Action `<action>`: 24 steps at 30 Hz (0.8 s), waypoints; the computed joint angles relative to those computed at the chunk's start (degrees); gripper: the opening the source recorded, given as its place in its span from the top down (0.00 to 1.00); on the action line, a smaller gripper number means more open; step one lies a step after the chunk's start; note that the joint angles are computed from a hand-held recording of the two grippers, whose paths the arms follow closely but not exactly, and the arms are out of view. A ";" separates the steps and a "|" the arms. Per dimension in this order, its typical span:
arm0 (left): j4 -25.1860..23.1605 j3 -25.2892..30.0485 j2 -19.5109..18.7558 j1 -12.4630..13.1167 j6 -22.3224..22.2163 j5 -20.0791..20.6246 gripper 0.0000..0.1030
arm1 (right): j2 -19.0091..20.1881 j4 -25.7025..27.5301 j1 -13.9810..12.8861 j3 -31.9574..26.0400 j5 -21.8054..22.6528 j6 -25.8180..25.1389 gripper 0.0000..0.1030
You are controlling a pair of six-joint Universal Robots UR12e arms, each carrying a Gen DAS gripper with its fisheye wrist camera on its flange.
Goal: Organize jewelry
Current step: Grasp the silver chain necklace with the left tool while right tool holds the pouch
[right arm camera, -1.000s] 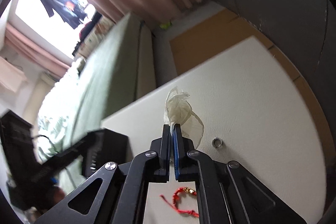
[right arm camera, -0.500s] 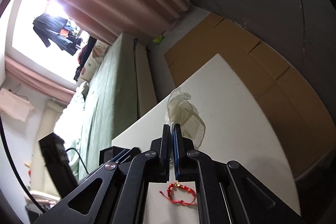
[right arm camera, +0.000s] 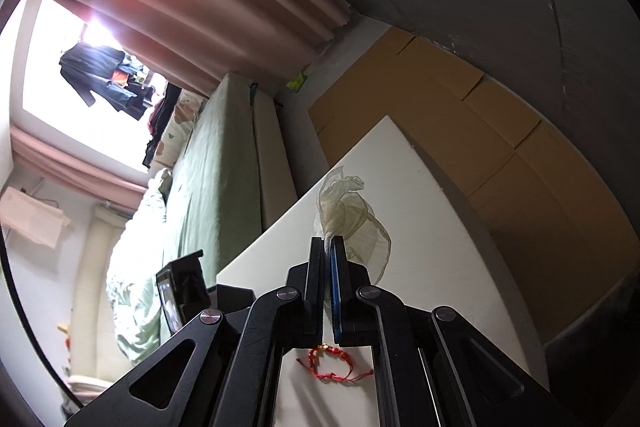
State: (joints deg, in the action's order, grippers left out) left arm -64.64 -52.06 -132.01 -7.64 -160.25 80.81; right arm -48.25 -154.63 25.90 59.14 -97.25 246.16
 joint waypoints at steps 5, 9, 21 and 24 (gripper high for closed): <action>1.95 -1.47 0.57 0.26 0.36 -0.58 0.40 | -0.35 -0.18 -0.06 0.44 -0.28 0.71 0.95; 4.82 -4.64 2.18 0.33 1.12 -1.43 0.52 | -0.34 -1.22 -0.19 0.81 0.51 1.24 0.95; 3.56 -6.24 3.87 0.58 2.53 -3.12 0.85 | -0.90 -2.20 -0.23 1.36 1.40 -0.40 0.95; 4.11 -7.03 4.89 0.96 3.27 -3.88 0.85 | -1.07 -2.27 -0.34 1.63 1.55 -0.14 0.95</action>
State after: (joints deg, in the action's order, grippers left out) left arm -60.53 -59.10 -127.12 -6.68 -156.98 76.93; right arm -49.32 -156.90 25.56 60.76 -95.70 246.02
